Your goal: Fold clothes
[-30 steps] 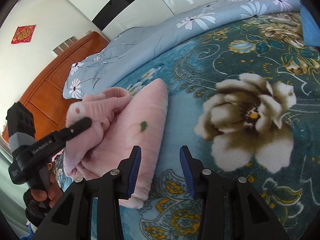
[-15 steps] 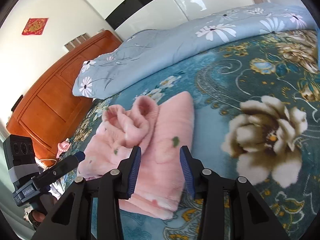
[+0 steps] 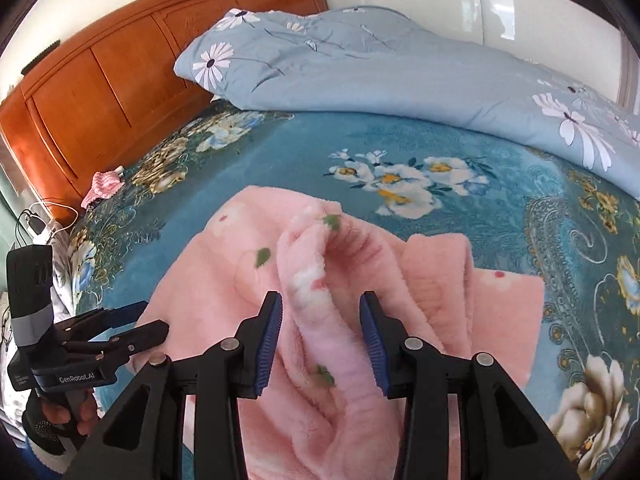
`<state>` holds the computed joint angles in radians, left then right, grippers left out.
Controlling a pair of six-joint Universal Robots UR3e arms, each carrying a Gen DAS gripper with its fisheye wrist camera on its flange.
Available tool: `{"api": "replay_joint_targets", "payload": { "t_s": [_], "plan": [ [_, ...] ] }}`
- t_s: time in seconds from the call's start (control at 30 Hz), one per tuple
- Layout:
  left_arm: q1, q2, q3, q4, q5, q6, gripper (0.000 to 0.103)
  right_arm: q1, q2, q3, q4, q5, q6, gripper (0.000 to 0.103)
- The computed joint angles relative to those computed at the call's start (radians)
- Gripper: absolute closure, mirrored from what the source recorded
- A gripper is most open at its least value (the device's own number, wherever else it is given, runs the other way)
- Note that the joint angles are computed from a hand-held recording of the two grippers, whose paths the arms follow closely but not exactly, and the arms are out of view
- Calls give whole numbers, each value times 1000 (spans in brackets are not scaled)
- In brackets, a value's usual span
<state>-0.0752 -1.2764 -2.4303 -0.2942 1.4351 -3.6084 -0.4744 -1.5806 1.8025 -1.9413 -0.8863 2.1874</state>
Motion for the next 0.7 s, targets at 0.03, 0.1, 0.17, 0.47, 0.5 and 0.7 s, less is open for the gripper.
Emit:
{"api": "replay_joint_targets", "payload": {
  "t_s": [0.03, 0.1, 0.17, 0.47, 0.5, 0.7],
  "plan": [
    [17, 19, -13, 0, -21, 2, 26, 2, 14, -15, 20, -2, 3, 74],
    [43, 58, -31, -10, -57, 9, 26, -29, 22, -51, 106, 23, -7, 96],
    [66, 95, -44, -22, -90, 18, 26, -84, -7, -60, 128, 51, 4, 96],
    [41, 1, -8, 33, -132, 9, 25, -300, 39, -164, 212, 73, 39, 97],
    [22, -26, 6, 34, -103, -1, 25, -277, 70, -160, 186, 40, 57, 97],
    [10, -50, -2, 33, -65, -2, 24, -307, 89, -147, 257, 110, -3, 85]
  ]
}}
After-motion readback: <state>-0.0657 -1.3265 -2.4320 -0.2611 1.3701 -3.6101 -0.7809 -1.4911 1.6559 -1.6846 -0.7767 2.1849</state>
